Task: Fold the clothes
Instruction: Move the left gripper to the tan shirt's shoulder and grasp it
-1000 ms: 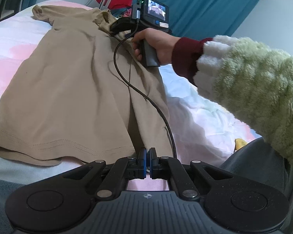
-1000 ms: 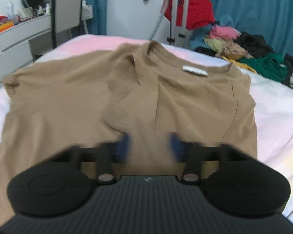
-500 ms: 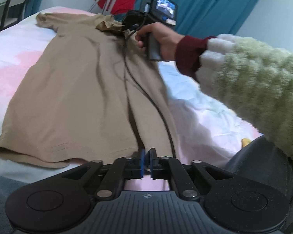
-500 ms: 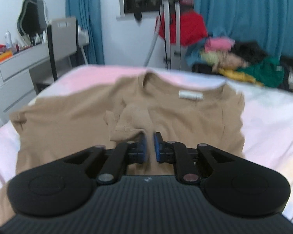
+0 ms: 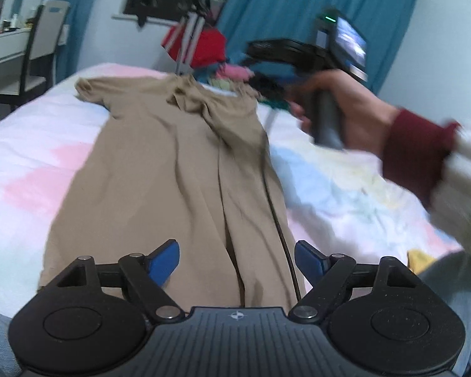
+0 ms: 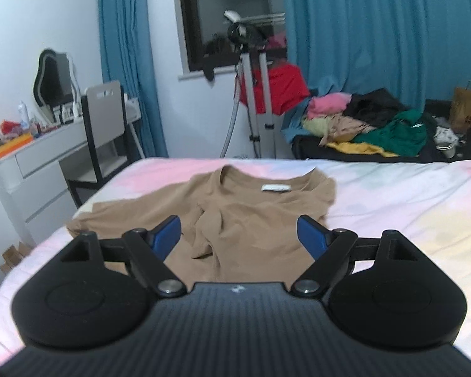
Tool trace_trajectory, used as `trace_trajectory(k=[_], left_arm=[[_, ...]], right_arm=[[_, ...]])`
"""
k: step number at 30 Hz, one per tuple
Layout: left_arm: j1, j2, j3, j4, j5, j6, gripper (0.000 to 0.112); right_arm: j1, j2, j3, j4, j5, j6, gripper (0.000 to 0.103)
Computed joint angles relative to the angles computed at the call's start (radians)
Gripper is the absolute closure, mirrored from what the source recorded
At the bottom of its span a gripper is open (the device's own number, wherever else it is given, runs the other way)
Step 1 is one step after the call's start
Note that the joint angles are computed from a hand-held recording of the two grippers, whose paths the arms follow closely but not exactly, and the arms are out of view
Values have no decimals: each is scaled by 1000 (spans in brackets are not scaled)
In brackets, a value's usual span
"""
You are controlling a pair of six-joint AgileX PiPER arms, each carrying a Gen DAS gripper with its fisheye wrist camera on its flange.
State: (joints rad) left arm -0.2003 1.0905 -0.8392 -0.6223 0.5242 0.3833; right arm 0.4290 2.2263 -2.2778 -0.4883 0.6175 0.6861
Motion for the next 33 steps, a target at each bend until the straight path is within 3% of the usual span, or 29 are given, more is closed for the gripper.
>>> trace_trajectory(k=[5,13,16,19,21,24,27,33], left_arm=[[-65,-94,24,193,-75,-194,29],[-206,-134,26,746,-167,-700,24],[-186,-118,12,730,-165,-703,21],[-159,-98,-8,689,-161,-680,12],[-123,-75,-34,601,-153,-604,12],[-12,6,-124,338,-96,-368,12],[98,166,-290,159,-13,-234,12],[189,631,-807,279,118,-402,12]], right_arm=[[49,-252,390,-318,-111,338,20],[218,-545,848,-909,-76,990,20],[273,-620,980,-1032,-45,1184,21],[307,-659,1053,-1041,-2,1266,21],[309,-672,1069,-1007,4,1274,21],[295,-678,1083,-1012,-18,1325,21],[278,-675,1097,-1032,-35,1383,21],[228,-629,1093,-984,-99,1369,20]])
